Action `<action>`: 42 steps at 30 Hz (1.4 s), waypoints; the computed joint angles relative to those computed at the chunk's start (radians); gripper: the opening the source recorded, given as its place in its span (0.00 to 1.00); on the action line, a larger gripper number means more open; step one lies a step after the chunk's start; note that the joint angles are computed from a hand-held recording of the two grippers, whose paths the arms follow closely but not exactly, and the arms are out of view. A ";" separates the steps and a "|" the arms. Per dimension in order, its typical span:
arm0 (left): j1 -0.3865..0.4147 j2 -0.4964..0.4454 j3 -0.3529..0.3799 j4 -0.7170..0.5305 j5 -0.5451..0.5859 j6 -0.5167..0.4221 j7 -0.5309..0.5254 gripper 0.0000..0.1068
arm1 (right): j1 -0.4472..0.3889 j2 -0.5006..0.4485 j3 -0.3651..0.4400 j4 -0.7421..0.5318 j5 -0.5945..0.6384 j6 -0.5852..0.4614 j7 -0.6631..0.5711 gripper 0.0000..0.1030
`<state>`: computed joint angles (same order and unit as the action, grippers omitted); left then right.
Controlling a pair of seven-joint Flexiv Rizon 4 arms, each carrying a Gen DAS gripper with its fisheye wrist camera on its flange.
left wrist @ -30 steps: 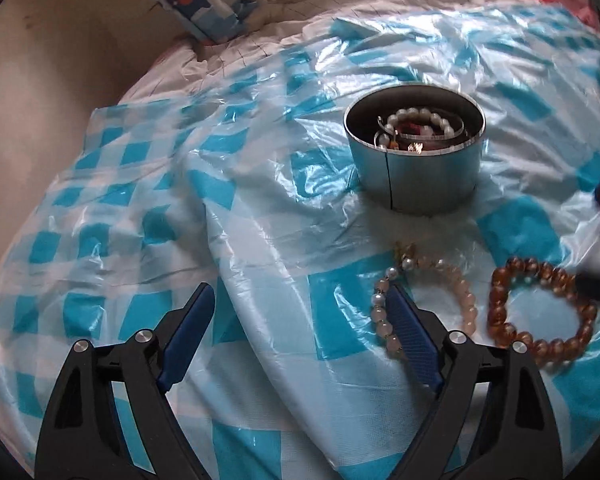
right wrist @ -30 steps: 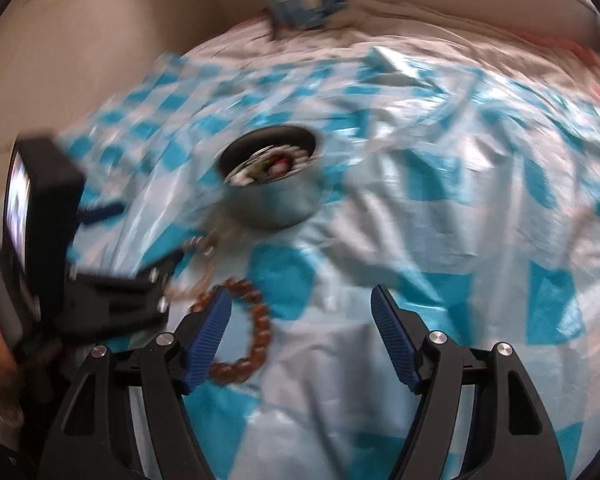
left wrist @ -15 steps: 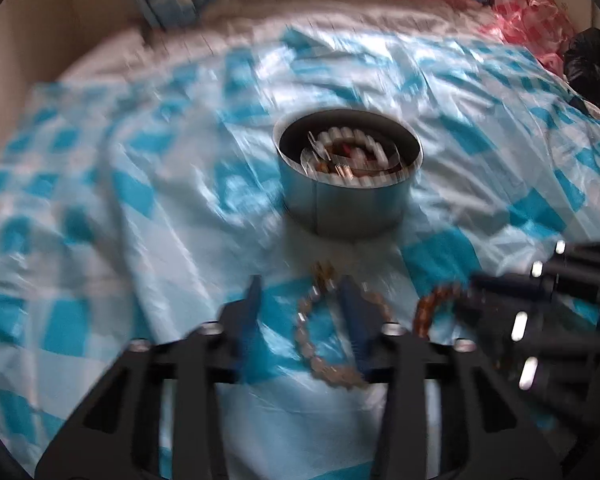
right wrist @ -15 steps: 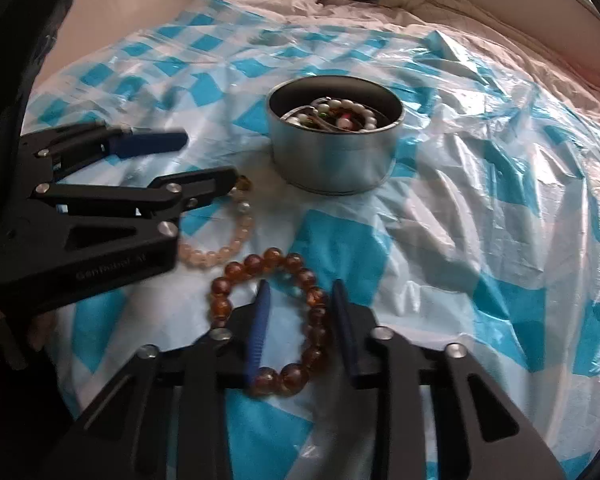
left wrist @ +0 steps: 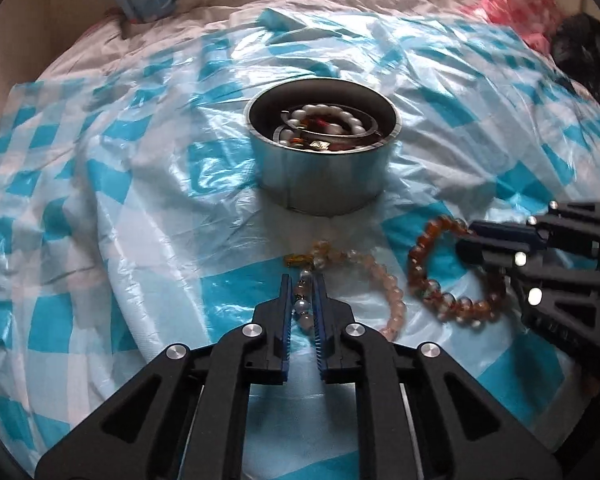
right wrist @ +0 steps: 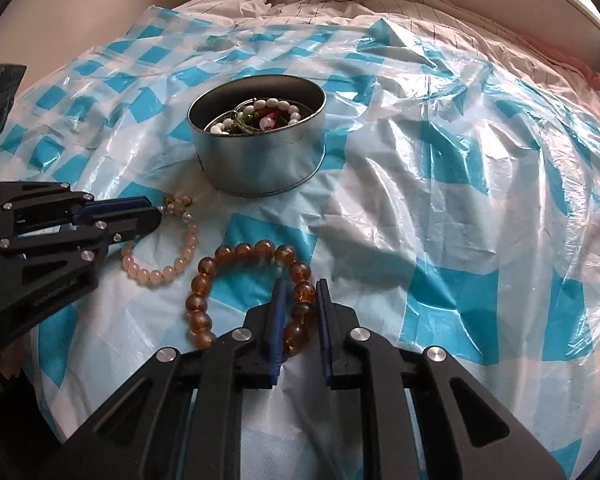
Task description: Organize jewelry
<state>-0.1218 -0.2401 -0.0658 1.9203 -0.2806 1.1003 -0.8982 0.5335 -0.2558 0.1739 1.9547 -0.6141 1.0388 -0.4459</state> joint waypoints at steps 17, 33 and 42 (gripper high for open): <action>0.007 -0.001 -0.016 0.011 -0.124 0.031 0.040 0.07 | -0.034 0.036 -0.021 0.052 -0.064 0.110 0.149 0.23; -0.028 -0.021 0.006 0.006 0.090 0.113 -0.034 0.43 | 0.000 0.003 0.001 -0.006 -0.044 -0.061 0.031 0.21; 0.013 0.023 -0.070 0.053 -0.146 0.096 0.130 0.06 | -0.059 0.023 -0.001 0.082 0.096 0.272 0.087 0.12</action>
<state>-0.1084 -0.2167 -0.1354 1.9735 -0.4263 1.1960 -0.7682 0.4746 -0.2328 0.1730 2.0367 -0.5179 1.3107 -0.3591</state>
